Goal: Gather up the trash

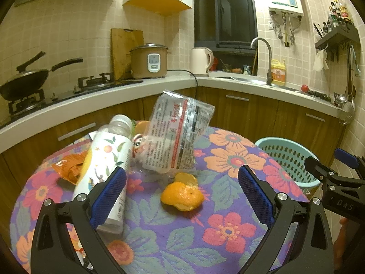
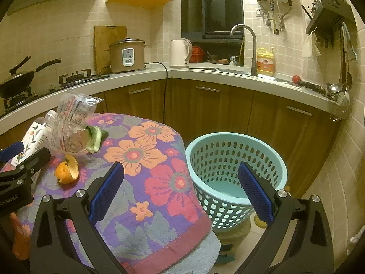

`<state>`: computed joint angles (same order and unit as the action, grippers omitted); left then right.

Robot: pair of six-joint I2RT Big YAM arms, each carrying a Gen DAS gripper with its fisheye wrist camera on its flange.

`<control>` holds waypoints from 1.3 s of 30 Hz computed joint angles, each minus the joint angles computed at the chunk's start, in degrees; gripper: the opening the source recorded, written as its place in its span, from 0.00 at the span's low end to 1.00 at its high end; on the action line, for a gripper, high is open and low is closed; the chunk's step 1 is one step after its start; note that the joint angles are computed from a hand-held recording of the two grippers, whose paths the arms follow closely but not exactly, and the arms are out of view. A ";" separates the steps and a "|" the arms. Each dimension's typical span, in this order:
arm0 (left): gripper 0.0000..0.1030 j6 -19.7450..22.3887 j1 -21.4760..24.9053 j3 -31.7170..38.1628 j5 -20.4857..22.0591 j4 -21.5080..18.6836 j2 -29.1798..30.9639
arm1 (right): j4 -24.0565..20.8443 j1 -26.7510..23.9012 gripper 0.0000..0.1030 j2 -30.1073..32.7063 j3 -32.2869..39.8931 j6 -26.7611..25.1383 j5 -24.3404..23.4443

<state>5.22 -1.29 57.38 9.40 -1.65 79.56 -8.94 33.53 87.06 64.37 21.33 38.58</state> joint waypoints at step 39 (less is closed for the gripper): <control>0.66 -9.10 18.87 3.48 4.66 -24.87 2.50 | -32.83 0.50 0.44 27.08 39.92 -10.74 -33.85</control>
<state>-3.88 17.58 60.86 14.05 -26.52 82.06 -41.76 34.02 114.14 104.29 10.58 4.73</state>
